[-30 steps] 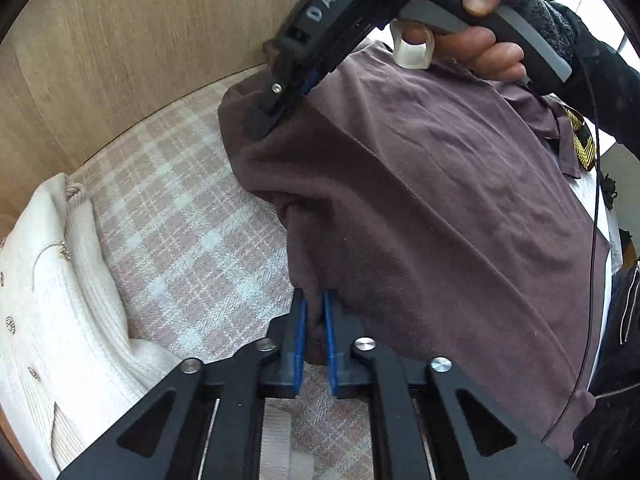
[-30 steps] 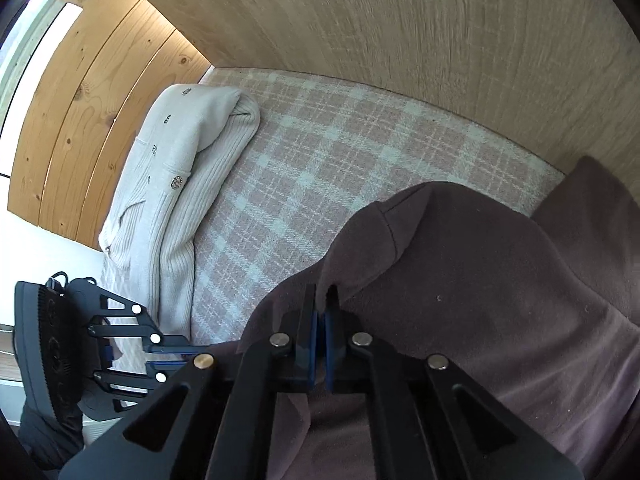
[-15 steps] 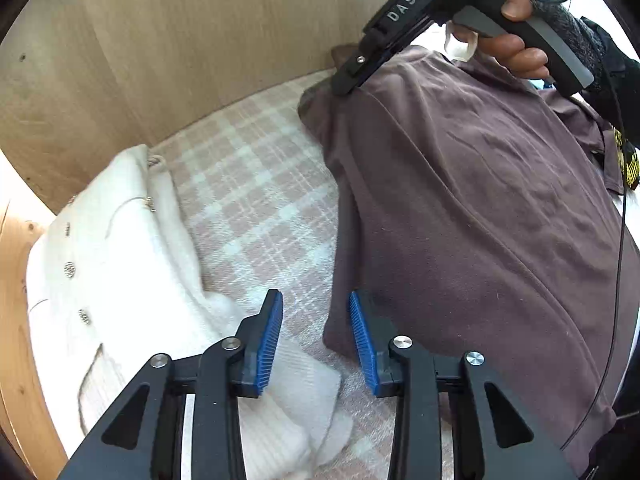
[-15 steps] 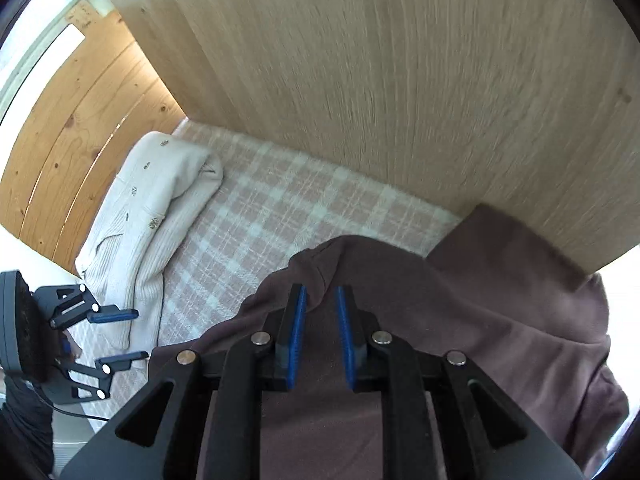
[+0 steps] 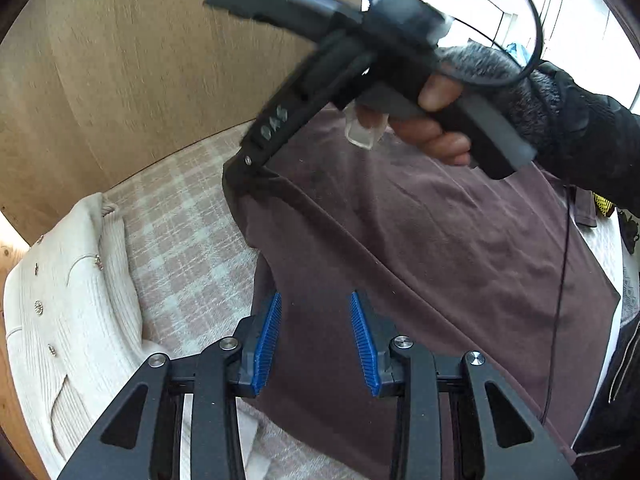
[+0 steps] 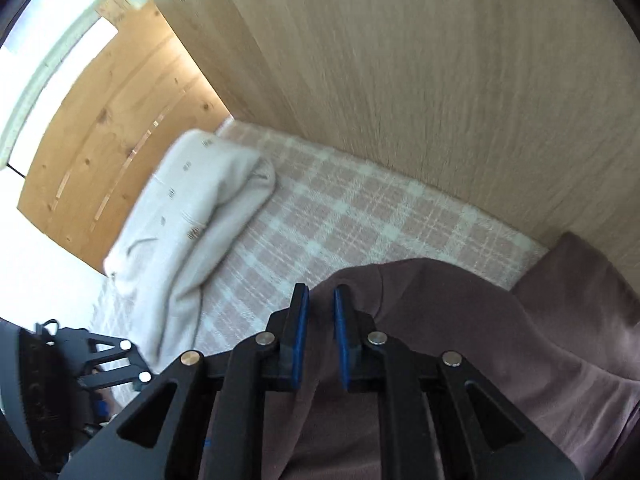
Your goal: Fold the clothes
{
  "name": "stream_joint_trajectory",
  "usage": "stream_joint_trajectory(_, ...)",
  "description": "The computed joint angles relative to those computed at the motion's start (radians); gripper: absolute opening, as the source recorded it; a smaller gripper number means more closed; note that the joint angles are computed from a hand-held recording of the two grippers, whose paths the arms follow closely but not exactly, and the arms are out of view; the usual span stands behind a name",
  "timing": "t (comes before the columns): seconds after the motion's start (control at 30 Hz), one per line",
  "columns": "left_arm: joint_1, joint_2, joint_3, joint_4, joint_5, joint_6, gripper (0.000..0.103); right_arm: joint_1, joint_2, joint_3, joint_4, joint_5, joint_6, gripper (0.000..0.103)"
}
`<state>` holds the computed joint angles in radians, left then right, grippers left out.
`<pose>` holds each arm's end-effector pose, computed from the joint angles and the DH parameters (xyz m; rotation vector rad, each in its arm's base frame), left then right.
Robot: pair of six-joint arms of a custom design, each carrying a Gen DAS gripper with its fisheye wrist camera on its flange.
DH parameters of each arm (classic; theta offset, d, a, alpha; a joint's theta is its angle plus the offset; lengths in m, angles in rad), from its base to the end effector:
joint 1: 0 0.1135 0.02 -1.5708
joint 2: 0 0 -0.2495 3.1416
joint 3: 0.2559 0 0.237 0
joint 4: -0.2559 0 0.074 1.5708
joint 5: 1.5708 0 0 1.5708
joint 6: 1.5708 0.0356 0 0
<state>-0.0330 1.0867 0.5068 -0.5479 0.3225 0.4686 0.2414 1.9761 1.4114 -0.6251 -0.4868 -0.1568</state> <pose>0.1743 -0.0170 0.1615 0.7454 2.5216 -0.2895 0.3683 0.1078 0.1729 -0.6613 2.6233 0.6925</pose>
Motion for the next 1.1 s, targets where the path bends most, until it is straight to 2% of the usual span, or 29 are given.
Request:
stream_joint_trajectory(0.07,-0.033,0.027,0.007,0.039,-0.019,-0.024,0.034,-0.014,-0.033,-0.020,0.004,0.101,-0.052,0.011)
stream_joint_trajectory(0.1,-0.047,0.042,0.013,0.058,-0.026,-0.035,0.034,-0.018,-0.029,-0.013,-0.010,0.146,-0.081,0.003)
stream_joint_trajectory(0.23,-0.097,0.111,0.052,0.119,-0.039,-0.074,0.034,-0.053,0.057,0.002,-0.034,0.105,-0.145,0.003)
stream_joint_trajectory(0.37,-0.082,0.178,0.095,0.133,0.007,-0.093,0.034,-0.040,0.121,0.008,-0.028,-0.005,-0.165,0.003)
stream_joint_trajectory(0.5,-0.081,0.255,0.124,0.167,0.080,-0.165,0.037,-0.004,0.173,0.045,0.011,-0.005,-0.128,0.003)
stream_joint_trajectory(0.6,-0.138,0.323,0.109,0.214,0.037,-0.175,0.037,0.004,0.213,0.102,0.025,0.003,-0.079,0.000)
stream_joint_trajectory(0.67,-0.161,0.359,0.078,0.255,0.024,-0.165,0.037,0.006,0.224,0.138,0.001,0.022,-0.088,0.000)
stream_joint_trajectory(0.8,-0.185,0.316,0.019,0.292,0.003,-0.140,0.042,-0.028,0.112,0.048,0.066,0.068,-0.066,0.002)
stream_joint_trajectory(0.87,-0.145,0.260,0.026,0.214,0.036,-0.126,0.042,-0.050,0.034,-0.018,0.086,0.020,-0.056,0.004)
stream_joint_trajectory(0.97,-0.018,0.045,0.015,0.048,0.084,-0.089,0.042,-0.022,-0.055,-0.108,0.060,-0.026,-0.105,0.006)
stream_joint_trajectory(1.03,0.119,-0.109,0.036,-0.138,0.136,-0.014,0.042,0.027,-0.071,-0.164,0.052,-0.015,-0.134,0.006)
stream_joint_trajectory(1.1,0.252,-0.235,0.070,-0.316,0.139,0.068,0.042,0.076,-0.076,-0.220,0.063,0.011,-0.151,0.006)
